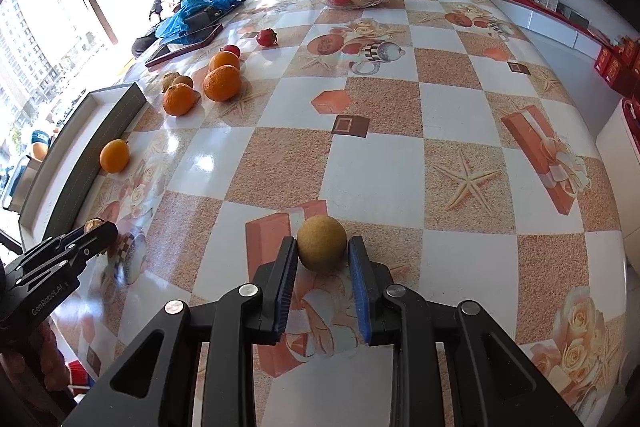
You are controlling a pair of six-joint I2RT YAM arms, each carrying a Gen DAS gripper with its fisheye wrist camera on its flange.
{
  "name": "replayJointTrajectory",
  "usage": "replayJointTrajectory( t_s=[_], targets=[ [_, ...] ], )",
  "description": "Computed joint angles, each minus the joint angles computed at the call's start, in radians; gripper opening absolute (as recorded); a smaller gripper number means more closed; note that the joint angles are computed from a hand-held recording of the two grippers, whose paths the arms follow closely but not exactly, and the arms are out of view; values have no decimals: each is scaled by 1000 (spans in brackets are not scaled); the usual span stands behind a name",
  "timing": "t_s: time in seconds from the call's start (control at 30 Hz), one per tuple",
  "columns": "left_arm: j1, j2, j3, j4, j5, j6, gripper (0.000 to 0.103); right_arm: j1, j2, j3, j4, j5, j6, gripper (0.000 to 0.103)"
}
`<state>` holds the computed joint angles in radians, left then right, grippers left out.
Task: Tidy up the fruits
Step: 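Lift the wrinkled fruit with left gripper while right lifts the round fruit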
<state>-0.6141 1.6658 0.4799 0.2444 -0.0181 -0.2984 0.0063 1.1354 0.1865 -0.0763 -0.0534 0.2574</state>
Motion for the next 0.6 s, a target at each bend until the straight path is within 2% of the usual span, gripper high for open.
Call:
replayJointTrajectory(
  t_s=[0.13, 0.33, 0.6],
  targets=[
    [6, -18, -20, 11, -19, 12, 27, 29, -4, 5, -11, 19, 16, 28],
    [7, -2, -25, 21, -26, 15, 27, 85, 51, 13, 35, 104, 0, 28],
    [10, -1, -29, 30, -26, 15, 28, 51, 131, 50, 78, 93, -3, 28]
  ],
)
